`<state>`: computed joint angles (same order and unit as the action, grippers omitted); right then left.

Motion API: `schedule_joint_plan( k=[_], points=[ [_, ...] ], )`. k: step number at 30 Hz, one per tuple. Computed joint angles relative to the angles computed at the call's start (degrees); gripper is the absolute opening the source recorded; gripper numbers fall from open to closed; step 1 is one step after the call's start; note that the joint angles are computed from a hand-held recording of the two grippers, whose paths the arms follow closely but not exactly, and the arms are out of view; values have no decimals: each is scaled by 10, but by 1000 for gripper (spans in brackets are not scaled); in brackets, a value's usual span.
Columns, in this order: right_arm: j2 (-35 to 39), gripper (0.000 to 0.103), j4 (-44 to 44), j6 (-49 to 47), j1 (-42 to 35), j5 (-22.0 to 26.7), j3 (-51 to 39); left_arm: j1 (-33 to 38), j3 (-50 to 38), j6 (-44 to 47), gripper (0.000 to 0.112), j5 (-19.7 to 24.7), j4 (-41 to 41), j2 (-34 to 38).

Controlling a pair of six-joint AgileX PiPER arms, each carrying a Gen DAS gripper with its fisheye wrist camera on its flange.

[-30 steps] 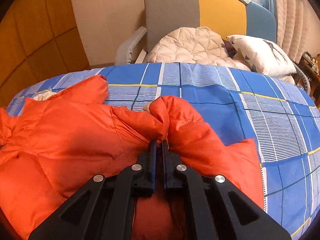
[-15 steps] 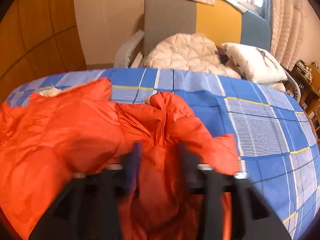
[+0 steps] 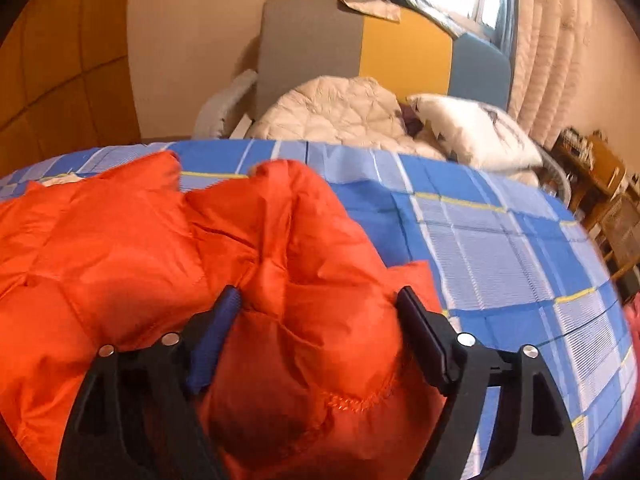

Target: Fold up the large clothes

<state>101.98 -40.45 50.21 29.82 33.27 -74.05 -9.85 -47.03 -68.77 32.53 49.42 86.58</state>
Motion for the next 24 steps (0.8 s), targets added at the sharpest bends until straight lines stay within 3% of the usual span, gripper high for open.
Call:
schedule_joint_plan(
  k=[3,7,10,15,17,20,24],
  points=[
    [11,84,9,-2,-11,-24,2,12,19,-70,76,-32,87,24],
    [10,84,-12,20,-11,-39,14,33,23,-47,78,-71,64,29],
    [11,85,-4,8,-6,-19,4,37,39,-44,77,-84,63,10],
    [-39,85,22,-10,4,6,27,5,84,-49,81,-36,26,-81],
    [-77,85,33,-15,10,2,55,-6,106,-66,88,-8,16,-127],
    [-164,85,65,-61,35,-28,121,-8,148,-75,88,11,-9,-204],
    [-258,81,2,-29,114,-29,198,-36,199,-100,88,56,-29,-289]
  ],
)
